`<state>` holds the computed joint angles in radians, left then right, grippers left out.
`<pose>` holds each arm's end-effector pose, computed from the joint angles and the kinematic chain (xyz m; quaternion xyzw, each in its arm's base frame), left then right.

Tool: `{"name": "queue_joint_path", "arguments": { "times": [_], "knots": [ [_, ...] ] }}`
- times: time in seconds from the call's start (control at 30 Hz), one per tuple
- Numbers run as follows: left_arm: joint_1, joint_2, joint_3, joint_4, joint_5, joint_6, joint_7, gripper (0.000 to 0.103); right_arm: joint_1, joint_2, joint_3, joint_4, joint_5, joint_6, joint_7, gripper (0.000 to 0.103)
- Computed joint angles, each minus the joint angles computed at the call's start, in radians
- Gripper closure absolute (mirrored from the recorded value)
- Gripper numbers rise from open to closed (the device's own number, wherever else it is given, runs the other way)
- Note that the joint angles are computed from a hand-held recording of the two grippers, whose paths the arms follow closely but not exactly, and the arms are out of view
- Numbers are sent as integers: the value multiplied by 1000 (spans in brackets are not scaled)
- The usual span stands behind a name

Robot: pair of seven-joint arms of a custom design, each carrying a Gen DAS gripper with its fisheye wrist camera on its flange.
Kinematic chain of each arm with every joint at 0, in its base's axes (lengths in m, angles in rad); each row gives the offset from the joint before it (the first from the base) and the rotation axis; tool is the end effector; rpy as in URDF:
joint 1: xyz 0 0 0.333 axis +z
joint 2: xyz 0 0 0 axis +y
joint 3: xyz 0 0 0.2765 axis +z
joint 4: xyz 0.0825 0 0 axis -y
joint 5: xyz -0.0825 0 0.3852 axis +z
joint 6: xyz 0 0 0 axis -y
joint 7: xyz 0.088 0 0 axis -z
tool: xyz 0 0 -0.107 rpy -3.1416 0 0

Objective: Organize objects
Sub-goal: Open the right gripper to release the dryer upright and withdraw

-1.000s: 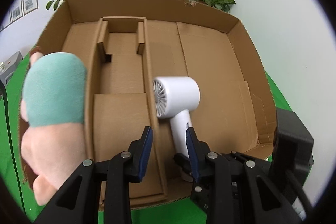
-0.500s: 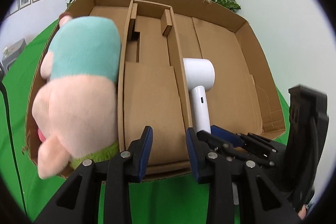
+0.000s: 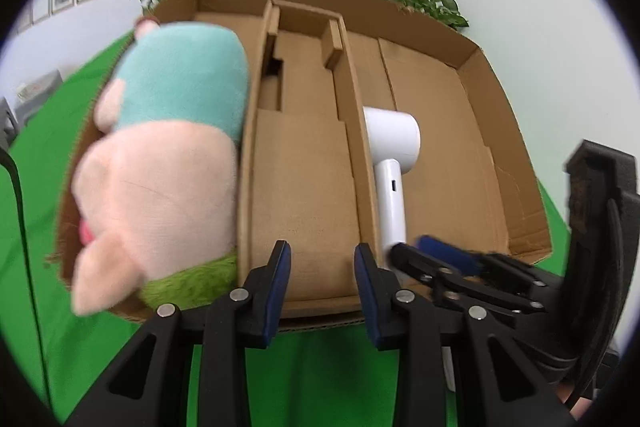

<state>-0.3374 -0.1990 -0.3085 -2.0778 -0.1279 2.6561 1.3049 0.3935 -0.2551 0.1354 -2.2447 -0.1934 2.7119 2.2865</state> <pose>0.4415 -0.3416 0.5621 -0.5465 0.7485 -0.3613 0.1025 0.4543 0.2779 0.5159 -0.6490 0.6705 -0.1408 0.3308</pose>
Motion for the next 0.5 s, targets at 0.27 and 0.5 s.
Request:
{"name": "queue_joint_path", "arguments": {
  "times": [0.27,0.5],
  "knots": [
    [128,-202,-117,-195,216,269,-164,22,-127,-266,169,-160,-388,-64,326,1],
    [288,-344,-270,-274,315,357,-313,22,-86,-472,203,-284,-475,-102,399,1]
  ]
}}
